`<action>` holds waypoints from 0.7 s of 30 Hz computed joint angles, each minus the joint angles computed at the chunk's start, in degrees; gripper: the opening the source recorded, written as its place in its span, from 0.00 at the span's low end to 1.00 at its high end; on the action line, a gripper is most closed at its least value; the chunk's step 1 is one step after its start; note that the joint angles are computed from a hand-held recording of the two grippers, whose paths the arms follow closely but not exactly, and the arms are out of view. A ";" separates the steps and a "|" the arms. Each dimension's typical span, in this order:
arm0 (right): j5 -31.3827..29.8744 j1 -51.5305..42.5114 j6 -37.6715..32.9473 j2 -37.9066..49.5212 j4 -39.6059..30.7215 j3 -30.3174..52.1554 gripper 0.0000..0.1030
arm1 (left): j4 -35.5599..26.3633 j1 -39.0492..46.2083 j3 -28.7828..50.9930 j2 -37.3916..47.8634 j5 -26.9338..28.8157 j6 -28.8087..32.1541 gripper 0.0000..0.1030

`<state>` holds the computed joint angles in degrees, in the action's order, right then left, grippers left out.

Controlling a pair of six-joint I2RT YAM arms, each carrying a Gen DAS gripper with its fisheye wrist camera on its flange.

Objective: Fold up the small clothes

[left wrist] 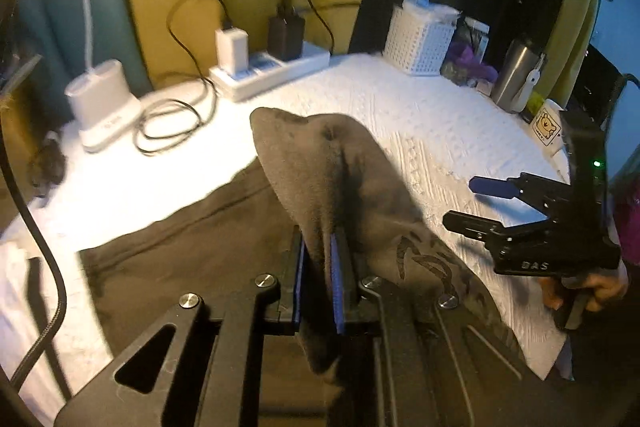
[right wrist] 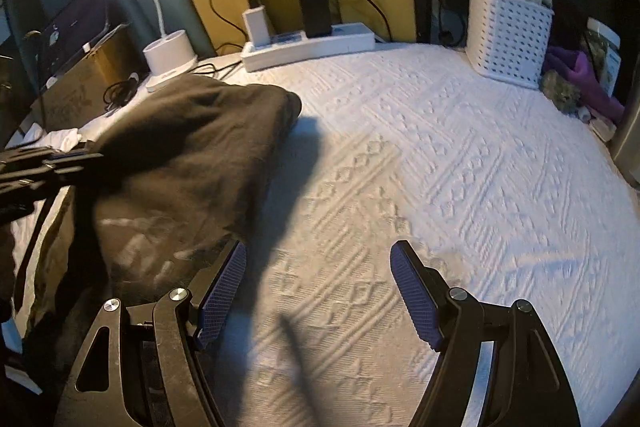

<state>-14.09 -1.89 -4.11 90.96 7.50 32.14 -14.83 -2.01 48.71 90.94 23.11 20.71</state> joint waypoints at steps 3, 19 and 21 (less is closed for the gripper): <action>1.22 3.11 0.87 -1.45 -0.72 0.32 0.74 | -0.59 2.00 -1.96 -3.57 0.28 0.99 0.10; 8.61 19.68 5.76 6.63 -1.73 7.54 0.74 | -2.37 16.65 -4.06 -2.09 6.31 4.19 0.10; 9.53 20.41 5.65 7.52 -2.22 8.43 0.74 | -2.63 18.15 -3.13 0.74 7.43 4.16 0.10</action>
<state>-4.55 18.52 1.54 98.48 5.28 40.56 -17.46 16.14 45.58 91.68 30.54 24.88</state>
